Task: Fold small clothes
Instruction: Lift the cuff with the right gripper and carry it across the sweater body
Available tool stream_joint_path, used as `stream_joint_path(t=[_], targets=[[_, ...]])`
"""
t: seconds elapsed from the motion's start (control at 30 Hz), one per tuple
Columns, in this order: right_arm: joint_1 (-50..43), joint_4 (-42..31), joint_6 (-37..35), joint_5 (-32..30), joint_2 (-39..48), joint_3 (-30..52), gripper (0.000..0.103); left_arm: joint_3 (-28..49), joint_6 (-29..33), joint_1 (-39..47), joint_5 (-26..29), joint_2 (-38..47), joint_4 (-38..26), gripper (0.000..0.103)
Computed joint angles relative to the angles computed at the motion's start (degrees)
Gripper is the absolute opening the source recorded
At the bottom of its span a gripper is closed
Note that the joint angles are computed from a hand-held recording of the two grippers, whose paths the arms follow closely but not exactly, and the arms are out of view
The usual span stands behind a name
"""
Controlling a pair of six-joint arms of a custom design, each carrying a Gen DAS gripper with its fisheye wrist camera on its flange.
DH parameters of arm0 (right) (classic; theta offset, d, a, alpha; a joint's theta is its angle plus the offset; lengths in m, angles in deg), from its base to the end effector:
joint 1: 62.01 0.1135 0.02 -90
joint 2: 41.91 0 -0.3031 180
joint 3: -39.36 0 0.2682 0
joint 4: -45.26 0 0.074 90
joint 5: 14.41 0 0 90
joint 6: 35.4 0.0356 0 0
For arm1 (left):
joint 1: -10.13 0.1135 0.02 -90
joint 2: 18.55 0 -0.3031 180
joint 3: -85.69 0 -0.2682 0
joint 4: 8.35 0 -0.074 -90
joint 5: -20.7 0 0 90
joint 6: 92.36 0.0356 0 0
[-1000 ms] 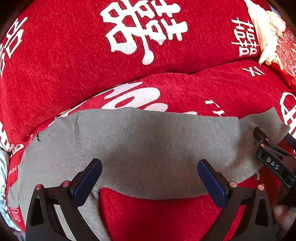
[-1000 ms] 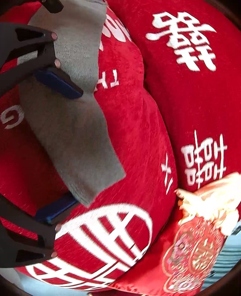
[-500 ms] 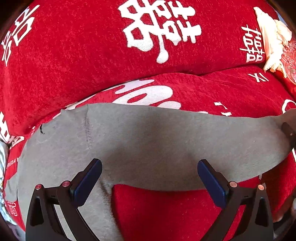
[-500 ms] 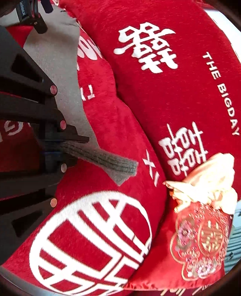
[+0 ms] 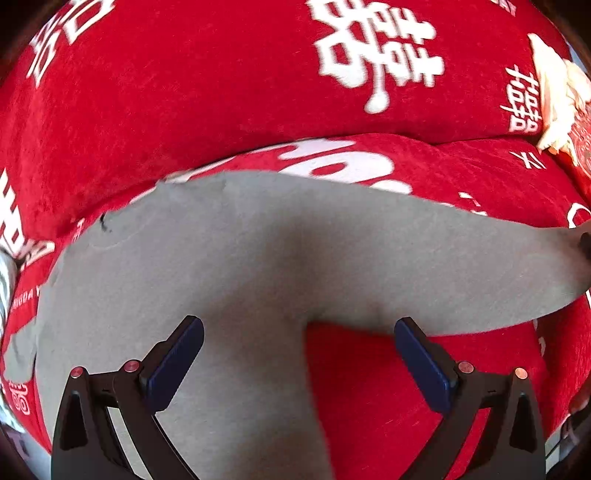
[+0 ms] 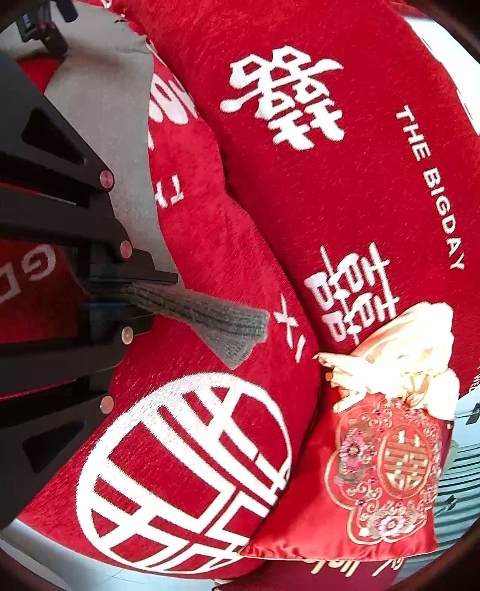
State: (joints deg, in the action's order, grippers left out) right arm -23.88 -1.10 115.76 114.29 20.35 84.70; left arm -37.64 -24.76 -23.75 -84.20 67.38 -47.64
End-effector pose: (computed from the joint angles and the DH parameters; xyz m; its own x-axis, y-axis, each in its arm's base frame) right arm 0.1563 0.0944 0.2128 -0.5673 0.4238 -0.7061 0.4897 0.8630 0.1245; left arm 0.2310 -0.1441 0.1839 -0.8899 0.1540 -0.4293 0.1314 0.9879 0.0819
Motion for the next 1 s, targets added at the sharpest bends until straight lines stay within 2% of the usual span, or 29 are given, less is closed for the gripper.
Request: stream_joint_path(t=[0.23,0.5,0.63,0.83,1.0], targets=[[7.31,-8.15,5.73,4.04,5.83,8.75,0.007,-7.49,5.06,11.14,4.16,-8.26,1.47,0.103],[13.34,-11.18,8.65,5.29,15.19,18.47,0.007,-14.04,17.51,33.11,10.97,-14.19,2.64,0.103],[15.7,-12.73,9.98,5.99,20.38,23.48,0.007,-15.93,24.27,43.59,13.71,-14.14,4.29,0.103],[17.23,-14.31,11.37,5.15,25.75,29.15,0.007,-17.64,31.67,54.61,17.77,-11.83,7.76,0.103],[18.38,-15.4,11.51,4.77,28.98,33.73,0.007,-17.71,35.36,59.8,19.97,-11.7,9.39,0.103]])
